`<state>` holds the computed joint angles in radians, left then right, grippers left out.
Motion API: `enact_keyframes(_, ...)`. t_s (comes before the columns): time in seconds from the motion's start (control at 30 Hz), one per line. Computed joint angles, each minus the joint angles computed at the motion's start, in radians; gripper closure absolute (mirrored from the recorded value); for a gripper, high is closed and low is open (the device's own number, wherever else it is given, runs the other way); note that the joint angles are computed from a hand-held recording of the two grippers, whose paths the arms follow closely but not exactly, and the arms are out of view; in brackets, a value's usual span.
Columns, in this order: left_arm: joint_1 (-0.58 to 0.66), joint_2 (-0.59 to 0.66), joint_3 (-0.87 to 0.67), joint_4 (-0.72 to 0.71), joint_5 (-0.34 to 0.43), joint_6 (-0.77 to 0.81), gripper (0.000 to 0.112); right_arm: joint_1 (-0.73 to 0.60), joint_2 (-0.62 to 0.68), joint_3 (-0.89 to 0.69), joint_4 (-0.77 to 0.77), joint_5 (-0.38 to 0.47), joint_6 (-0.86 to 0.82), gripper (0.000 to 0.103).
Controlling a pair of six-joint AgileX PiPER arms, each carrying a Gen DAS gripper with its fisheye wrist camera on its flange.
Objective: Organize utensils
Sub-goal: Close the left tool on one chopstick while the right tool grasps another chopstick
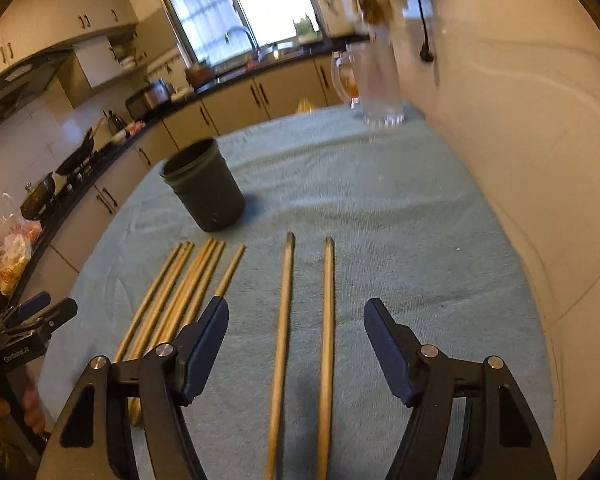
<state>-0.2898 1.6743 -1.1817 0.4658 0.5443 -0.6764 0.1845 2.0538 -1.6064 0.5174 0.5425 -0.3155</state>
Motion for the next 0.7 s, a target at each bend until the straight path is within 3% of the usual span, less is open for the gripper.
enact_keyframes(0.1,0.018,0.129,-0.149,-0.126,0.057,0.192,0.033,0.009,0.105,-0.163,-0.142,0.101,0.105,0.043)
enact_keyframes(0.27,0.036,0.298,-0.351,-0.306,0.139,0.415,0.039,0.005,0.250,-0.401,-0.228,0.254,0.184,0.051)
enact_keyframes(0.47,0.033,0.446,-0.542,-0.340,0.251,0.481,0.065,0.020,0.392,-0.644,-0.343,0.403,0.263,0.063)
enact_keyframes(0.7,0.094,0.481,-0.587,-0.495,0.245,0.567,0.067,0.032,0.516,-0.880,-0.400,0.527,0.293,0.063)
